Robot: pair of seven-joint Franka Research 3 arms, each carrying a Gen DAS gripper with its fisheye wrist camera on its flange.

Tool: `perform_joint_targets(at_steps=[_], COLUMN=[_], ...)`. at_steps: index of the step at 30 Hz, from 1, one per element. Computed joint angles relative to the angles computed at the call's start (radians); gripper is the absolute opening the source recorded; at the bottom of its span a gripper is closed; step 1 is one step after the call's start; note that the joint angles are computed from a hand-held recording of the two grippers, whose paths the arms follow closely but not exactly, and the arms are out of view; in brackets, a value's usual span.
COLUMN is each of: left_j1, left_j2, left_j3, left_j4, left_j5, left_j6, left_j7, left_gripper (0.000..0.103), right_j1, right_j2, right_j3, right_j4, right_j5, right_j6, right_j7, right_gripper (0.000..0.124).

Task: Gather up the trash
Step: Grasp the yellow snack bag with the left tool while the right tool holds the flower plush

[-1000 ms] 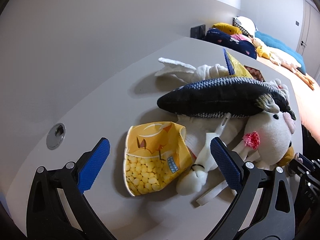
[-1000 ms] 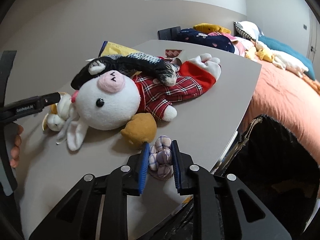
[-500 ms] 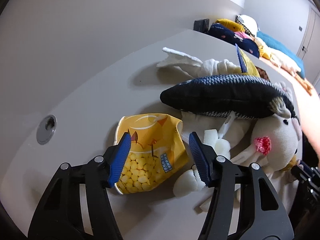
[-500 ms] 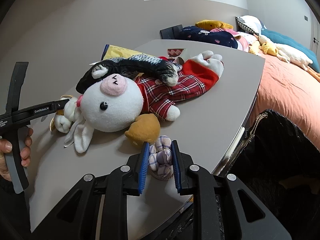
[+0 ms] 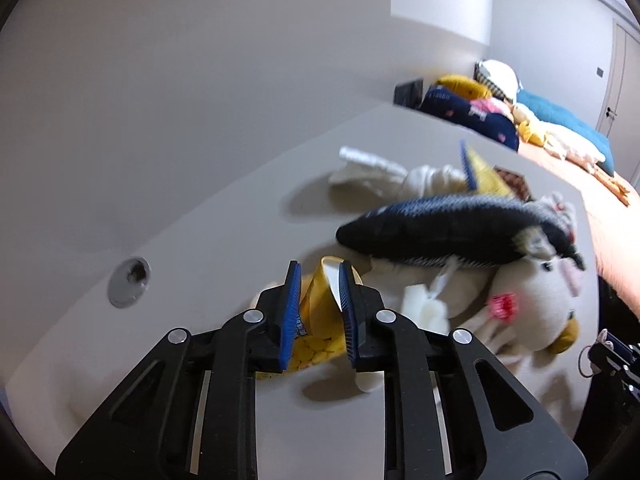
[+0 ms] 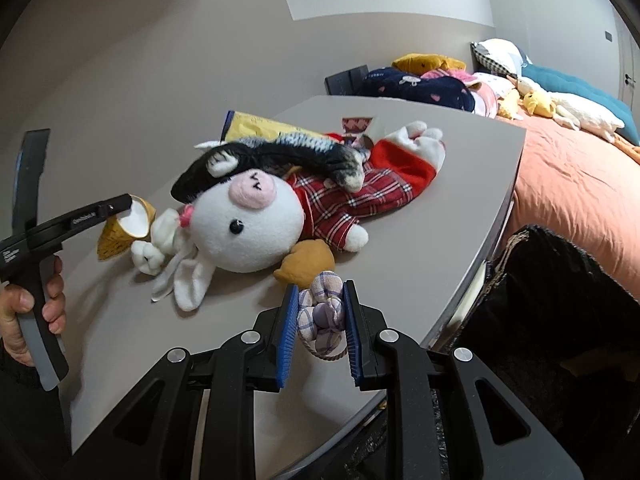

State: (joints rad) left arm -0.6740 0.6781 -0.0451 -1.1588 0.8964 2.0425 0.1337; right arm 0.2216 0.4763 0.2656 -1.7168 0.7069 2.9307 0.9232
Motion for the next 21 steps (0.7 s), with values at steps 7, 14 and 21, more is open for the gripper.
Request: perform_joint_targets(at_steps=[7,14,21], left_j1=[-0.011,-0.015,0.033], left_j2=[-0.024,-0.038,-0.032], left_j3=[-0.004,-0.011,-0.041], left_j4=[-0.005,-0.026,-0.037], left_j5=[0.031,0.007,-0.088], left_j6=[-0.011,-0.025,-0.008], left_j7=[-0.011,-0.026,-0.029], left_gripper=[0.000,0.000,0.002], right_j1=[-0.040,-0.047,-0.036], right_j2=[-0.053,-0.082,-0.080], right_j3=[0.039,0.043,0.025], right_j4=[-0.055,-0.082,-0.073], right_j5=[0.085,0.163,0.214], right_j6=[0.031,0.030,0.007], right_j7=[-0.070,-0.138,-0.168], right_gripper=[0.024,0.024,0.024])
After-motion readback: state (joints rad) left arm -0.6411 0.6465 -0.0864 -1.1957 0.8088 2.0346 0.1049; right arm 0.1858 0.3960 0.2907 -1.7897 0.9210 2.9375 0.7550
